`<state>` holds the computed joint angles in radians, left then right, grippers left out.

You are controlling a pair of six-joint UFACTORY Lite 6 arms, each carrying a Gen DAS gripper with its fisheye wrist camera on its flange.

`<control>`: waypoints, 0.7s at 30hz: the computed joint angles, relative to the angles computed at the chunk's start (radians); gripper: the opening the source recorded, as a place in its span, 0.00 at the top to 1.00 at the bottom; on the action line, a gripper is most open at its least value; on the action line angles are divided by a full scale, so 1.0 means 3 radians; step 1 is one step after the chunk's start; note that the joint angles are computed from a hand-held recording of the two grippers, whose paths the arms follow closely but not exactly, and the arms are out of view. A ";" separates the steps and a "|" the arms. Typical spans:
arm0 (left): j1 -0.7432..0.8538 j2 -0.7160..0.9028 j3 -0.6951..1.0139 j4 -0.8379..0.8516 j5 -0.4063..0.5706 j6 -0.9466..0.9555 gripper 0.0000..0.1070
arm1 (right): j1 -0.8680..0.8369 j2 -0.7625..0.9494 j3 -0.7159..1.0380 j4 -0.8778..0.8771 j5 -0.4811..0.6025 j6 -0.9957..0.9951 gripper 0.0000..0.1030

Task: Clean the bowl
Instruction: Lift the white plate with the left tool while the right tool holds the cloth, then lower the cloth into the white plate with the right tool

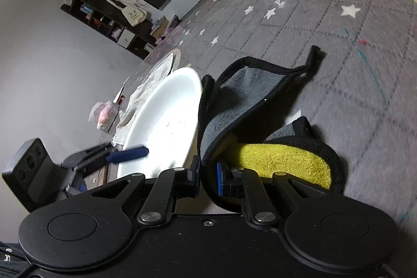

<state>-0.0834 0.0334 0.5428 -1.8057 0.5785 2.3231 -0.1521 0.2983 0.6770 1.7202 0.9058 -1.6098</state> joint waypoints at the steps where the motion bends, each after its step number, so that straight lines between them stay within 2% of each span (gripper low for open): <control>1: 0.0074 -0.0047 -0.0017 -0.0001 0.0019 0.0004 0.36 | 0.0012 -0.0062 -0.0079 0.0027 -0.0007 -0.0051 0.86; 7: 0.0403 -0.0051 0.0079 -0.0740 -0.0331 0.0311 0.38 | 0.0035 -0.0231 -0.0354 0.0110 0.0073 -0.0181 0.86; 13: 0.0564 0.0099 0.0123 -0.1063 -0.0432 0.0472 0.38 | 0.0063 -0.0560 -0.0529 0.0076 0.0127 -0.0087 0.86; 21: 0.0908 0.0105 0.0027 -0.0453 -0.0332 -0.0168 0.39 | 0.0172 -0.1310 -0.0665 -0.0100 0.0137 0.0313 0.86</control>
<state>0.1891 0.0648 0.5510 -1.9416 0.4788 2.2726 -0.1004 -0.0947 0.4776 1.6904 0.9467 -1.5160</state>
